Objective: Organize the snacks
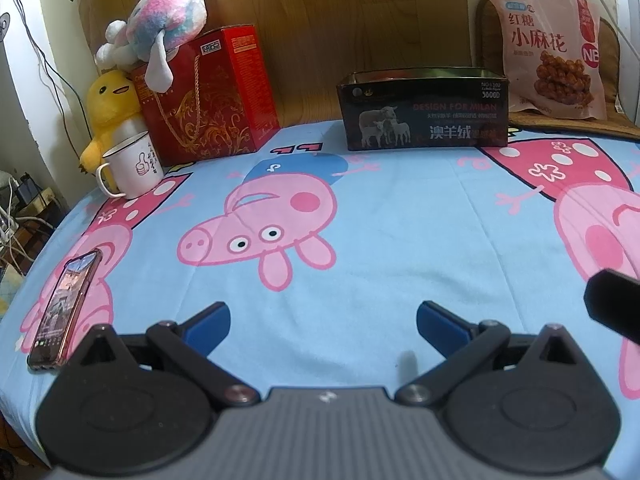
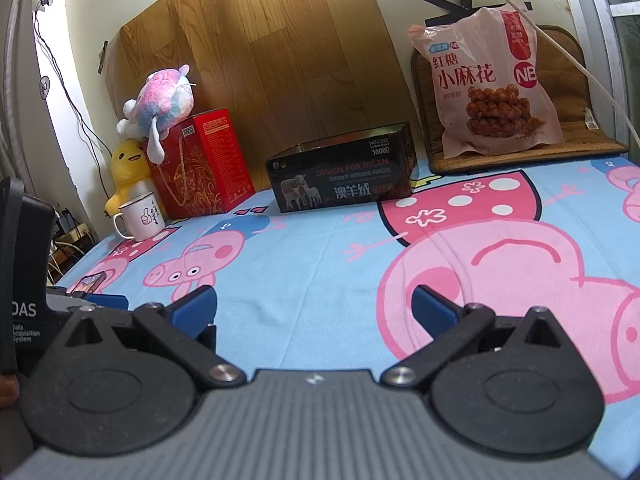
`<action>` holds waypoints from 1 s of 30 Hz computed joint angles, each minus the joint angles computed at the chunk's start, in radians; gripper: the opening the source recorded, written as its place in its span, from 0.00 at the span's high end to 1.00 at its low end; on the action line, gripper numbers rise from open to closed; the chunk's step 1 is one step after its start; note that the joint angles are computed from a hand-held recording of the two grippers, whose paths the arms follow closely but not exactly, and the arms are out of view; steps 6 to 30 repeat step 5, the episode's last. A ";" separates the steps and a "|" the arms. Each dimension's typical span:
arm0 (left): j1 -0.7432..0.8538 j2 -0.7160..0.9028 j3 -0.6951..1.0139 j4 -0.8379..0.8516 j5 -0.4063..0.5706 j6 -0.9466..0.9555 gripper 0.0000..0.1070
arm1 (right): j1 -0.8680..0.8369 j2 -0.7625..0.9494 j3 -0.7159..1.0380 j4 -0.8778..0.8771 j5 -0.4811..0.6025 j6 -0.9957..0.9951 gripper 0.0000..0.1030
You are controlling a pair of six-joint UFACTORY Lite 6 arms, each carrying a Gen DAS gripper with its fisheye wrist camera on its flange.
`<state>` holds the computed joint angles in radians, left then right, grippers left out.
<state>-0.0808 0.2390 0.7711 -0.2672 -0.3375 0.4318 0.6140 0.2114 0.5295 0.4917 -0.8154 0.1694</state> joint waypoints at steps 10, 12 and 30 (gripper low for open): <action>0.017 0.005 0.011 0.114 0.014 -0.106 0.04 | 0.001 0.008 0.006 0.004 -0.002 -0.004 0.00; 0.017 0.005 0.011 0.114 0.014 -0.106 0.04 | 0.001 0.008 0.006 0.004 -0.002 -0.004 0.00; 0.017 0.005 0.011 0.114 0.014 -0.106 0.04 | 0.001 0.008 0.006 0.004 -0.002 -0.004 0.00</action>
